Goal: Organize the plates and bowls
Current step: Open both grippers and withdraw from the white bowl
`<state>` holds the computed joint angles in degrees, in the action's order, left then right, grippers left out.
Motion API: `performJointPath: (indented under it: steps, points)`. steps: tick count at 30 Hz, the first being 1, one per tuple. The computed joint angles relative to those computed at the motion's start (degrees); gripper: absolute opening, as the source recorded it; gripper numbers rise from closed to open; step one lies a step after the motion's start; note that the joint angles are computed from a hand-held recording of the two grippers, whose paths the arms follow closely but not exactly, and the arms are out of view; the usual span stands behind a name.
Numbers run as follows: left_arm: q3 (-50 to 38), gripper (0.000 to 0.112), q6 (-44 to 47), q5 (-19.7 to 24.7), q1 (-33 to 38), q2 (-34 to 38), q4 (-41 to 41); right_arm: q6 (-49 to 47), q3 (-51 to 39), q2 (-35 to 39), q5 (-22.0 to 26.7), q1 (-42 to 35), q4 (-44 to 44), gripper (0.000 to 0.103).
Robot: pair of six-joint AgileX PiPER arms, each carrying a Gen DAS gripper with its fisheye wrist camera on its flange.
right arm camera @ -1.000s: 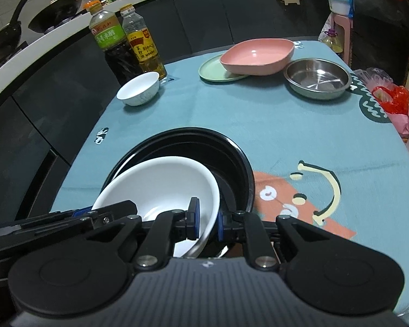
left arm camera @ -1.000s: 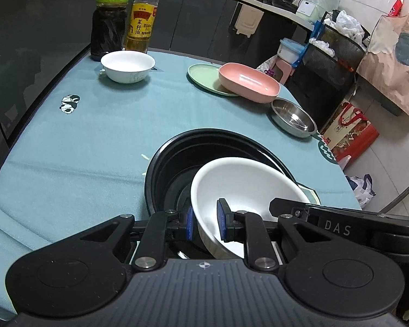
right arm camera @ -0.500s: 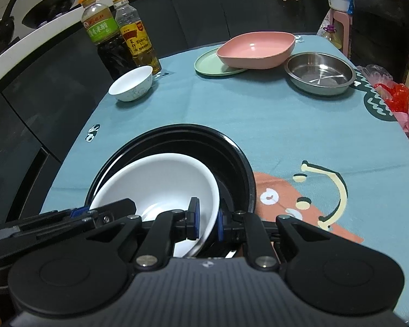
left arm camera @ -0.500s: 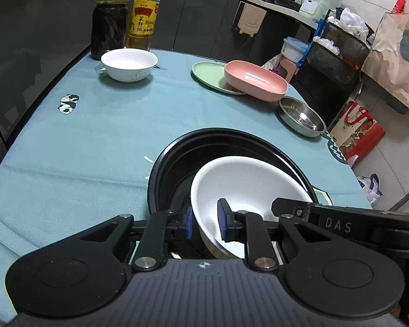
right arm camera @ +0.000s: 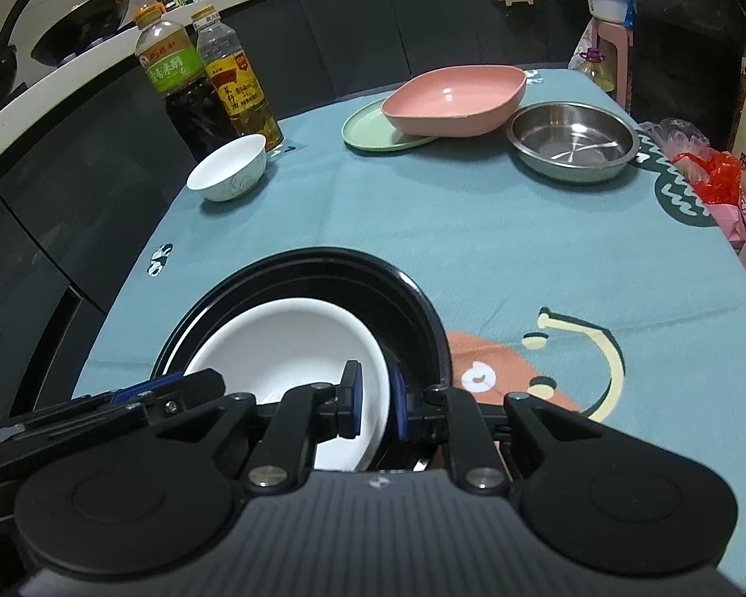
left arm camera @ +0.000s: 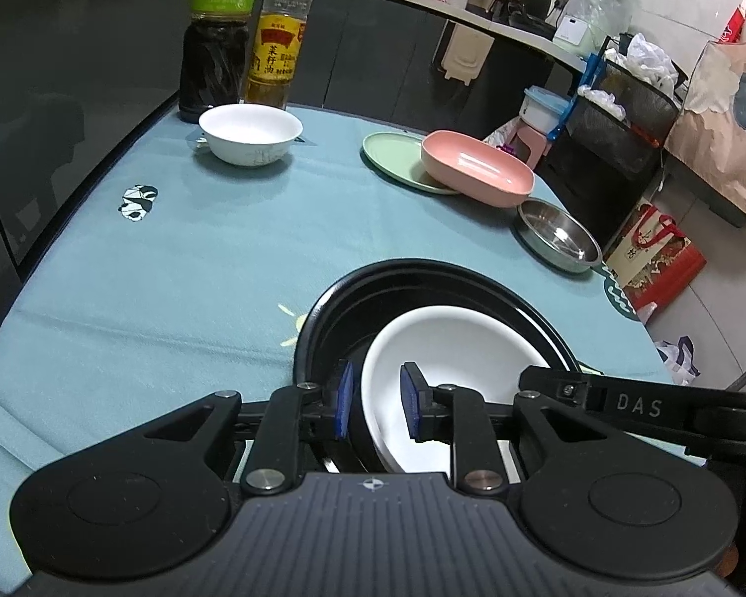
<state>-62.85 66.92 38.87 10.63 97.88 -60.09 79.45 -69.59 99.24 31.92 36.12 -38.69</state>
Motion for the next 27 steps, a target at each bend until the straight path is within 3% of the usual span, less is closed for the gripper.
performJointPath:
  steps: [10,16,21,27]
  points:
    - [-0.45,0.021,3.02,1.86,2.61,-1.13,-3.03,2.07,0.15,-1.34,0.07,-0.61,-2.45,0.021]
    - [-3.39,0.025,2.79,1.19,3.69,0.14,-4.57,1.74,-3.04,-0.69,2.13,-0.54,-5.0,0.033]
    - [-9.45,0.025,-2.72,0.15,3.85,4.64,-1.72,-5.63,-9.71,3.24,3.76,-1.88,-0.98,0.034]
    - [-19.59,0.026,-10.68,-1.1,3.47,11.4,3.64,-20.38,-24.08,11.43,8.04,-4.41,9.73,0.034]
